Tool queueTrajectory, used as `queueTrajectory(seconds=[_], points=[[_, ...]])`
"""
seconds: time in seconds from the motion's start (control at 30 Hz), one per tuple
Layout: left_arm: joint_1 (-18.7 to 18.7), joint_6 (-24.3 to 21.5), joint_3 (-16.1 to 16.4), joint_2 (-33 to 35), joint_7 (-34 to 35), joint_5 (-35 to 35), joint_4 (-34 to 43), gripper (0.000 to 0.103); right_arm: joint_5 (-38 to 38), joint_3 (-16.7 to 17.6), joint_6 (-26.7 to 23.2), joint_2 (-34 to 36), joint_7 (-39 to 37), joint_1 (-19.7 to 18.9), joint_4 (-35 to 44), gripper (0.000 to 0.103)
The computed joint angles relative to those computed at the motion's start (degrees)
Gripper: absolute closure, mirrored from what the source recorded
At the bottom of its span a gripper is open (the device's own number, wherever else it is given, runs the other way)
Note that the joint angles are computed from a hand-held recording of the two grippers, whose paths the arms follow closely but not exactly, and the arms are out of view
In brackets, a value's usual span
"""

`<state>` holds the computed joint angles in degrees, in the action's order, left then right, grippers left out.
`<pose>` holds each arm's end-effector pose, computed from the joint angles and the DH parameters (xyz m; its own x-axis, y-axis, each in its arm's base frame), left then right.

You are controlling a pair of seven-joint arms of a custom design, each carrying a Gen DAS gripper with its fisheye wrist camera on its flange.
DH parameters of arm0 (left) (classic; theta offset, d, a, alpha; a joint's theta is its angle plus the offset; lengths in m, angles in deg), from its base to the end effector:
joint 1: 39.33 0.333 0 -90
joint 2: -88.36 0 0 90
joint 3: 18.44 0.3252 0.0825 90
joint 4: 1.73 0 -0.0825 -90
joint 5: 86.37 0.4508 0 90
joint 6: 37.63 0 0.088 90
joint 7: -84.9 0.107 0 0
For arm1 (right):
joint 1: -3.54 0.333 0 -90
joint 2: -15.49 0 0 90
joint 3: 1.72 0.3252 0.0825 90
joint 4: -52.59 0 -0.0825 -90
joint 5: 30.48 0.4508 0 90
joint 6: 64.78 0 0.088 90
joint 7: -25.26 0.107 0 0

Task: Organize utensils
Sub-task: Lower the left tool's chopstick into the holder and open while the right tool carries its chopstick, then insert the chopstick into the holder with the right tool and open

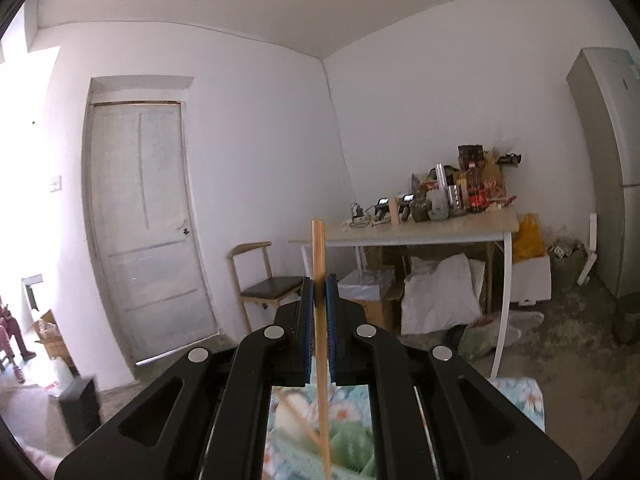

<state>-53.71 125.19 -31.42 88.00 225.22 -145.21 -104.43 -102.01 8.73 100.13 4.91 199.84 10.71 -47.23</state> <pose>0.6151 -0.2682 0.6420 -0.6068 -0.7668 0.2093 -0.4050 0.0716 -0.9115 0.5502 0.2451 0.7722 0.0392 -0.9817 -0.1861 -0.0728 0.1829 -0.9804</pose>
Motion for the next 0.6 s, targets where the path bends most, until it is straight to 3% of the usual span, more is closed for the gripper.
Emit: queueTrajectory(seconds=[0.27, 0.33, 0.53, 0.6], points=[[-0.25, 3.67, 0.76, -1.62, -3.55, 3.97, -4.91, 0.012, 4.94, -3.43, -2.86, 8.29, -6.10, 3.50, 5.76, 0.097], [-0.42, 4.33, 0.92, -1.61, -3.40, 3.82, -5.23, 0.012, 9.88, -4.54, -2.69, 9.14, -10.32, 4.64, 5.11, 0.097], [-0.41, 5.01, 0.98, -1.31, -5.31, 4.53, -5.50, 0.012, 15.24, -5.58, -4.08, 7.56, -13.62, 6.07, 1.39, 0.095], [-0.53, 4.86, 1.12, -1.83, -4.08, 2.45, -5.79, 0.012, 14.77, -5.23, -4.54, 6.33, -12.10, 5.78, 0.32, 0.089]])
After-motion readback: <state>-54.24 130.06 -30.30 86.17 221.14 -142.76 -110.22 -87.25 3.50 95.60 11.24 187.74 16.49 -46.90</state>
